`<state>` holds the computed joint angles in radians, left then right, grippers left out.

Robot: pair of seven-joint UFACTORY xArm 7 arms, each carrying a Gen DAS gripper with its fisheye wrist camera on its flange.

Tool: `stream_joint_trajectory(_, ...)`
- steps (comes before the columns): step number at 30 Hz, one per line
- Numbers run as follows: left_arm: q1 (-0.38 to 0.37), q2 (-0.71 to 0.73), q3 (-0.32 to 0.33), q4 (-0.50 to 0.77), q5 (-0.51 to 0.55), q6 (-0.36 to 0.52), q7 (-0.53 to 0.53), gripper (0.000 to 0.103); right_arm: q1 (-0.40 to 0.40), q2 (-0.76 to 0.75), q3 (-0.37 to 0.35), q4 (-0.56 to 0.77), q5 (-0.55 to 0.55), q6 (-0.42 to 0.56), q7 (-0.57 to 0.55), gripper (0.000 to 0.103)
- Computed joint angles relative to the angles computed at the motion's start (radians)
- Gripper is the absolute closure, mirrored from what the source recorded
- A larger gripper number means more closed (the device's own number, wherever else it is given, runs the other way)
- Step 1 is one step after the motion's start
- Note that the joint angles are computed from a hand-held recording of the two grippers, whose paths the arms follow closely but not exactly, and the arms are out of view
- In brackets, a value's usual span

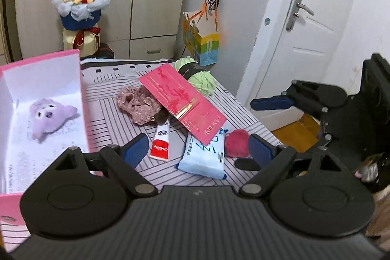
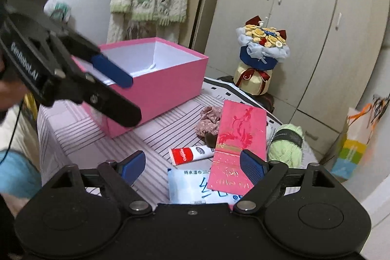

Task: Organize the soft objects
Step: 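Move the right gripper back to the pink Lancôme envelope and grasp it, then lift the pink envelope with the right gripper and carry it over the box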

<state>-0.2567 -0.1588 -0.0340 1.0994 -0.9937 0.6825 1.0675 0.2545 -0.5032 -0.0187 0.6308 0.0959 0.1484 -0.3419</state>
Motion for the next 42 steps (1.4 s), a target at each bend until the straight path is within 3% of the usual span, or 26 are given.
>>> stream_joint_trajectory(6, -0.035, 0.096, -0.054, 0.019, -0.064, -0.166, 0.023, 0.016, 0.178, 0.106, -0.209, 0.028, 0.149, -0.069, -0.146, 0.015)
stream_joint_trajectory(9, -0.033, 0.158, -0.074, 0.060, -0.085, -0.174, -0.002, 0.017, 0.083, 0.173, -0.143, 0.066, 0.137, -0.054, -0.125, 0.007)
stream_joint_trajectory(14, -0.014, 0.263, -0.116, 0.137, -0.089, -0.194, -0.089, 0.021, 0.020, 0.262, -0.115, 0.132, 0.147, -0.032, -0.172, 0.006)
stream_joint_trajectory(17, -0.010, 0.317, -0.144, 0.169, -0.052, -0.238, -0.150, 0.025, 0.012, 0.315, -0.120, 0.187, 0.212, 0.013, -0.232, 0.006)
stream_joint_trajectory(20, 0.014, 0.369, -0.157, 0.223, 0.010, -0.187, -0.248, 0.035, -0.038, 0.360, -0.096, 0.259, 0.238, 0.126, -0.209, 0.006)
stream_joint_trajectory(21, 0.028, 0.384, -0.165, 0.238, 0.002, -0.176, -0.256, 0.037, -0.038, 0.367, -0.100, 0.274, 0.283, 0.149, -0.247, 0.006)
stream_joint_trajectory(26, 0.055, 0.408, -0.204, 0.253, -0.026, -0.203, -0.254, 0.053, -0.092, 0.405, -0.049, 0.301, 0.320, 0.151, -0.297, 0.006)
stream_joint_trajectory(28, 0.060, 0.408, -0.225, 0.245, -0.078, -0.243, -0.208, 0.057, -0.110, 0.426, -0.030, 0.318, 0.345, 0.149, -0.323, 0.006)
stream_joint_trajectory(30, 0.041, 0.404, -0.237, 0.229, -0.102, -0.336, -0.175, 0.057, -0.128, 0.443, -0.014, 0.332, 0.364, 0.148, -0.334, 0.006)
stream_joint_trajectory(34, 0.010, 0.424, -0.231, 0.229, -0.002, -0.411, -0.263, 0.057, -0.147, 0.452, 0.008, 0.336, 0.414, 0.138, -0.373, 0.008)
stream_joint_trajectory(39, 0.059, 0.454, -0.265, 0.262, -0.001, -0.312, -0.305, 0.069, -0.152, 0.456, 0.021, 0.337, 0.476, 0.132, -0.434, 0.008)
stream_joint_trajectory(42, 0.069, 0.459, -0.273, 0.263, -0.045, -0.291, -0.310, 0.073, -0.158, 0.457, 0.029, 0.337, 0.458, 0.129, -0.378, 0.009)
